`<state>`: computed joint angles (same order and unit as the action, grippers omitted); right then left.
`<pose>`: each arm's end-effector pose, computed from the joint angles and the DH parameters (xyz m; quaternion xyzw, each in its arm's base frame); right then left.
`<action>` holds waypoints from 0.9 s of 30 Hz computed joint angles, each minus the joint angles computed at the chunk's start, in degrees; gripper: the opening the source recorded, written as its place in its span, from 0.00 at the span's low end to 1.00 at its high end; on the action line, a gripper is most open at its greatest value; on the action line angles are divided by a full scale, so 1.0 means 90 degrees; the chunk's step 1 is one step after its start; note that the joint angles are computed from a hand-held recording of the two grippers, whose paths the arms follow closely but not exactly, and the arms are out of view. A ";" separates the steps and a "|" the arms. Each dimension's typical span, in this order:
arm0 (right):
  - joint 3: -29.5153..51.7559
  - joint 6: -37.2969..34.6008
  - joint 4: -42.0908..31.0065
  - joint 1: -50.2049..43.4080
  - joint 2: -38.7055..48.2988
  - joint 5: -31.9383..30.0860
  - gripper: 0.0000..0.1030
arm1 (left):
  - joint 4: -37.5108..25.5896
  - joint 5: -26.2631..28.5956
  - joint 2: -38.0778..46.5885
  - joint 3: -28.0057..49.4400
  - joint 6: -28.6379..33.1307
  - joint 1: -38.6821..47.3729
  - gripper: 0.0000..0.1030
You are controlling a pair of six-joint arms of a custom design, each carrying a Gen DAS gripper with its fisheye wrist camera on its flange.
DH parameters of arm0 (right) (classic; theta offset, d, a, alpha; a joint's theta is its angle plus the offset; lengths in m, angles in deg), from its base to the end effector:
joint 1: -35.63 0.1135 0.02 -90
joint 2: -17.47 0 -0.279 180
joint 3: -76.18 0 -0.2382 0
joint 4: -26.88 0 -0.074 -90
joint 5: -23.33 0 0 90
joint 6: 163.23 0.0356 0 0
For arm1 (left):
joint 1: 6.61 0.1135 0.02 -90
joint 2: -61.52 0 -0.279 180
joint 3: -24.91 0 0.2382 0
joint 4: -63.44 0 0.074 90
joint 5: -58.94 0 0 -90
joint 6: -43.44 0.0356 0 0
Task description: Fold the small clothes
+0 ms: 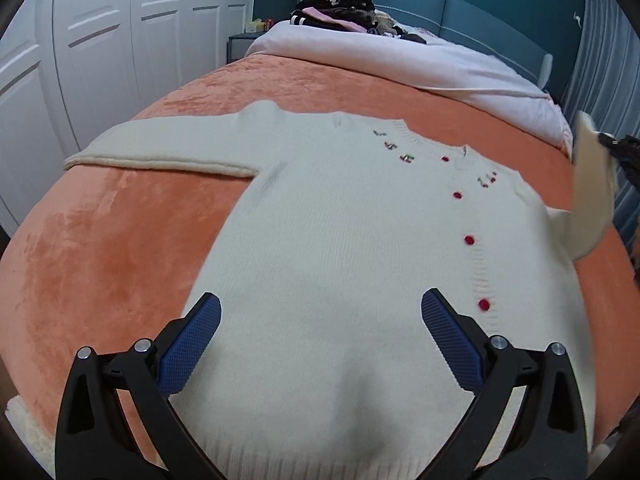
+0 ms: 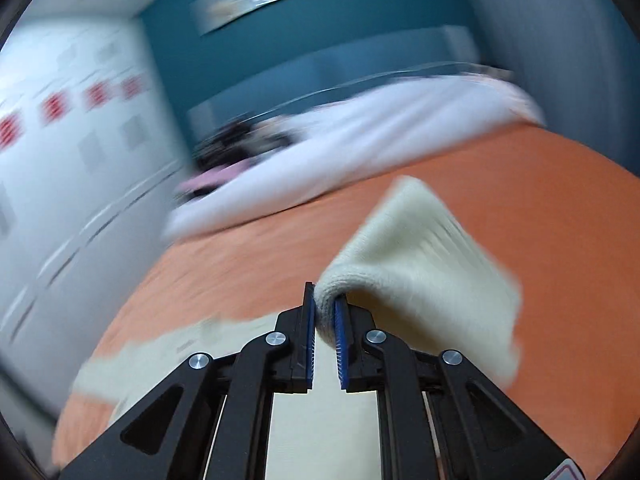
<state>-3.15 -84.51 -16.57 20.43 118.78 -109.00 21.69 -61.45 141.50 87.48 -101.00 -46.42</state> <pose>0.3778 -0.0778 0.3146 -0.1114 0.8630 0.2403 0.4302 0.2054 -0.1478 0.2271 -0.1876 0.9139 -0.0161 0.3598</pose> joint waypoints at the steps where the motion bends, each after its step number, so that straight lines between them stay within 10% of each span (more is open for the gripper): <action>1: -0.0406 -0.0131 0.0001 0.0486 -0.0114 0.0057 0.13 | 0.0235 0.0186 0.0011 0.0062 0.0165 0.0193 0.95; 6: -0.2340 -0.0137 0.0988 0.2350 0.0045 0.1947 0.22 | 0.1250 0.1452 0.0686 0.0583 0.0757 0.1215 0.95; 9: -0.3032 0.0503 0.1217 0.1491 -0.0482 0.1129 0.27 | 0.1706 0.2232 0.1398 0.0926 0.0908 0.1786 0.95; 12: -0.3193 0.0889 0.1256 0.0253 -0.0755 0.0605 0.53 | 0.2157 0.2935 0.2102 0.1124 0.0608 0.2313 0.95; 17: -0.2028 0.1517 0.0706 -0.0954 0.0712 0.0292 0.55 | 0.3235 0.3805 0.2842 0.0961 -0.0635 0.2863 0.95; 19: -0.1683 0.1995 0.0840 -0.1080 0.1149 0.0103 0.54 | 0.3143 0.3555 0.2927 0.1198 -0.0603 0.2802 0.82; 21: -0.1648 0.2336 0.1045 -0.1078 0.1210 0.0033 0.53 | 0.2992 0.3758 0.3132 0.1621 -0.0267 0.2816 0.27; 22: -0.1483 0.2520 0.1126 -0.0943 0.1321 0.0136 0.44 | 0.2882 0.3858 0.3206 0.1850 -0.0184 0.2830 0.16; 24: -0.1425 0.2804 0.1375 -0.0658 0.1257 0.0232 0.11 | 0.2732 0.3782 0.3199 0.2270 0.0069 0.2827 0.10; 27: -0.2021 0.3327 0.2535 -0.0857 0.0357 -0.0210 0.10 | 0.2854 0.3335 0.2725 0.2630 0.0765 0.2698 0.10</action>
<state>-21.34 -54.56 6.25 12.72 121.99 -110.89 47.38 -31.44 166.02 111.15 -94.12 -22.14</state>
